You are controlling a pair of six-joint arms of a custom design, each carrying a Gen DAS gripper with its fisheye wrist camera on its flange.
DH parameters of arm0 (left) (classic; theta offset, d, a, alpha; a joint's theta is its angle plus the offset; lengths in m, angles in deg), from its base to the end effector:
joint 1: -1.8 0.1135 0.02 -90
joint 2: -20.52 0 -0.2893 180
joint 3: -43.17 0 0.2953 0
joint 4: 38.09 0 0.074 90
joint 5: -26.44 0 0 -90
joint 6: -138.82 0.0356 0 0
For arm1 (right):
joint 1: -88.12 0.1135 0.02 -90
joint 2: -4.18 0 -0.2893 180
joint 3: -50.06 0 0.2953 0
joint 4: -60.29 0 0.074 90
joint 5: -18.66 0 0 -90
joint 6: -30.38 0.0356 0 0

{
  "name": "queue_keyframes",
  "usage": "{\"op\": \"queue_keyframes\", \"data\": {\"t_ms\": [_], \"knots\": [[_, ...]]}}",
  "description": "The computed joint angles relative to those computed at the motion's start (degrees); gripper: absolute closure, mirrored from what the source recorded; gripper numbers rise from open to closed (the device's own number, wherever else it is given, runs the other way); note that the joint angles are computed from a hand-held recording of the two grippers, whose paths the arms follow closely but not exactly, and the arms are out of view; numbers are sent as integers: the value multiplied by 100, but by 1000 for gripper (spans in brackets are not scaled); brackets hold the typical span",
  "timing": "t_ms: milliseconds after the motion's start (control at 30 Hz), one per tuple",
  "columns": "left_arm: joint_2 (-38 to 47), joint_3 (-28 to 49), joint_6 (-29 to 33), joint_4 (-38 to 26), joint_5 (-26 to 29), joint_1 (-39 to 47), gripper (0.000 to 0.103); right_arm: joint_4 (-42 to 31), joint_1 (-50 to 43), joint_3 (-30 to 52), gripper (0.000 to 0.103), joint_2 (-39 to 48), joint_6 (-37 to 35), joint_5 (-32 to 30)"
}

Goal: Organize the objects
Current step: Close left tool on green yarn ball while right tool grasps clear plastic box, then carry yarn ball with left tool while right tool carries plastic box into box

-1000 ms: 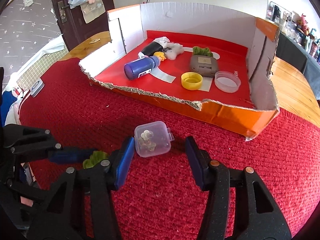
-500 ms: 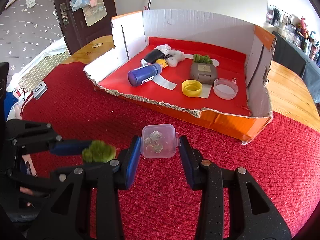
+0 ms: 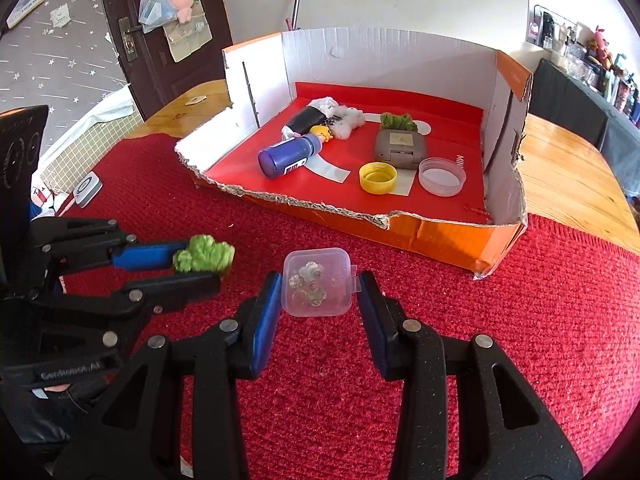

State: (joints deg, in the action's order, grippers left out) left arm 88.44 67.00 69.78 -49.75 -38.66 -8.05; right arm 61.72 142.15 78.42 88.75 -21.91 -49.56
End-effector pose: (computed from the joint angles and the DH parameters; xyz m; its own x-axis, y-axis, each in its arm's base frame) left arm 0.1779 -0.0461 0.0883 -0.6215 0.4372 -0.6501 0.6542 0.7461 -0.1237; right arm 0.1391 0.1692 0.0686 -0.7624 -0.0835 -0.6417 -0.2016 0.9729 0.1130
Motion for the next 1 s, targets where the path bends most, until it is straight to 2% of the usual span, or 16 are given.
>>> {"op": "queue_keyframes", "data": {"t_ms": [300,533,1000], "knots": [[111,162,-43,-18,-13,-58,78,6,-5,-48,66,-151,7,-61],[89,344,-147,-79,-36,-158,78,-312,139,-36,66,-675,-61,85],[922,1088,-222,-224,318,-40,78,-433,-360,-13,66,-1063,-456,-234]]}}
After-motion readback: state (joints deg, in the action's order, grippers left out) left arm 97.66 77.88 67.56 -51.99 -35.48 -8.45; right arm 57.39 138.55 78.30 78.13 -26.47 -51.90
